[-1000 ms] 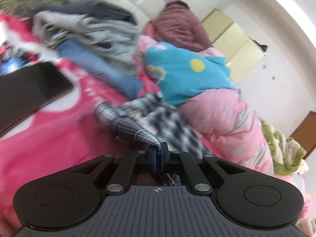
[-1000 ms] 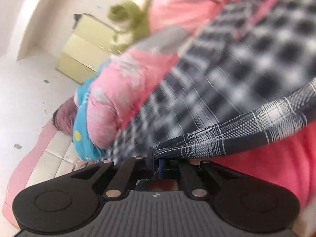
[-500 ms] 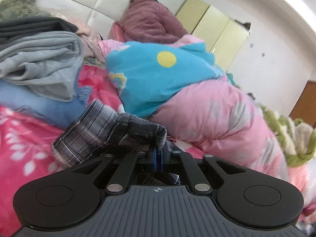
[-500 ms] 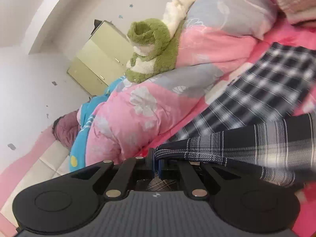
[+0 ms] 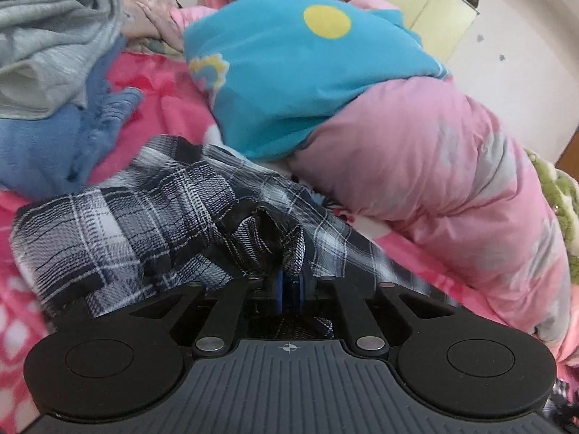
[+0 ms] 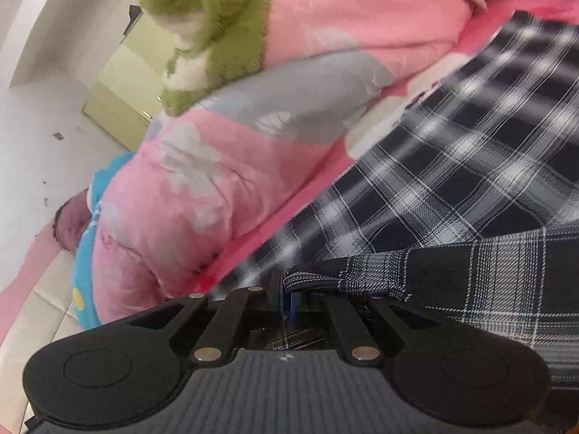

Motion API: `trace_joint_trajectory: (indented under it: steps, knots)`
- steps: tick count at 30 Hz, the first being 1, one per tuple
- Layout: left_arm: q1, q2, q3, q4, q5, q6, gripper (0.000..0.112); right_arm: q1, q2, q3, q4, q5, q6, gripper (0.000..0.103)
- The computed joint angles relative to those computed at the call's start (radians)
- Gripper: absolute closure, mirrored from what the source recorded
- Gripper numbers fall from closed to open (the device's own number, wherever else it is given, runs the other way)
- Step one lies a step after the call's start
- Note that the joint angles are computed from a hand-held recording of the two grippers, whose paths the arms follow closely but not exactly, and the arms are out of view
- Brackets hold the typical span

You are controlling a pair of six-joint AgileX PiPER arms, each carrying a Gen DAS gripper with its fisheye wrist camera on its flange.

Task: Fold clothes
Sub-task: 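Fold the held pants edge over and open both tools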

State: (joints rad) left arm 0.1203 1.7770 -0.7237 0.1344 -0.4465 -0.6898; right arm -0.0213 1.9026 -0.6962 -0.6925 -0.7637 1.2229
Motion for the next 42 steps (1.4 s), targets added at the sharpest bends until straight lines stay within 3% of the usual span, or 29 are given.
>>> trace_joint_trajectory:
  steps: [3, 6, 8, 10, 11, 16, 19, 22, 25, 28, 30, 32, 34, 38, 40, 42]
  knots:
    - [0.069, 0.030, -0.012, 0.238, -0.062, -0.248, 0.095, -0.005, 0.060, -0.051, -0.030, 0.013, 0.046, 0.100]
    - [0.151, 0.048, 0.007, 0.450, -0.216, -0.472, 0.074, -0.046, 0.089, -0.083, -0.153, -0.003, 0.190, 0.098]
    - [0.204, 0.052, 0.028, 0.551, -0.332, -0.564, 0.068, -0.074, 0.109, -0.105, -0.233, -0.018, 0.286, 0.094]
    - [0.251, 0.048, 0.052, 0.613, -0.434, -0.619, 0.057, -0.105, 0.106, -0.108, -0.296, -0.043, 0.363, 0.067]
    - [0.268, 0.041, 0.064, 0.631, -0.467, -0.642, 0.055, -0.115, 0.075, -0.081, -0.304, -0.048, 0.366, 0.061]
    - [0.347, 0.001, 0.143, 0.688, -0.622, -0.675, 0.047, -0.142, -0.119, 0.063, -0.352, -0.022, 0.371, 0.051]
    - [0.407, -0.051, 0.189, 0.759, -0.643, -0.682, 0.047, -0.102, -0.228, 0.111, -0.386, 0.010, 0.375, 0.050]
    - [0.491, -0.122, 0.242, 0.858, -0.612, -0.710, 0.047, -0.031, -0.255, 0.106, -0.414, 0.001, 0.379, 0.049]
    - [0.601, -0.153, 0.291, 0.961, -0.604, -0.691, 0.047, 0.069, -0.169, 0.016, -0.455, -0.019, 0.451, 0.047]
    - [0.684, -0.154, 0.309, 1.055, -0.595, -0.680, 0.047, 0.178, -0.042, -0.118, -0.453, 0.023, 0.543, 0.047]
    - [0.700, -0.156, 0.305, 1.094, -0.574, -0.693, 0.047, 0.233, 0.004, -0.175, -0.379, 0.108, 0.563, 0.047]
    - [0.708, -0.157, 0.301, 1.129, -0.555, -0.710, 0.047, 0.244, 0.004, -0.155, -0.275, 0.073, 0.524, 0.047]
    - [0.705, -0.154, 0.296, 1.156, -0.540, -0.733, 0.047, 0.227, -0.047, -0.094, -0.255, 0.013, 0.497, 0.047]
    - [0.674, -0.160, 0.315, 1.175, -0.502, -0.756, 0.047, 0.177, -0.301, 0.091, -0.351, 0.090, 0.523, 0.046]
    - [0.642, -0.172, 0.328, 1.157, -0.460, -0.756, 0.047, 0.125, -0.436, 0.174, -0.477, 0.143, 0.638, 0.042]
    - [0.607, -0.185, 0.339, 1.114, -0.417, -0.742, 0.048, 0.031, -0.525, 0.248, -0.643, 0.134, 0.797, 0.040]
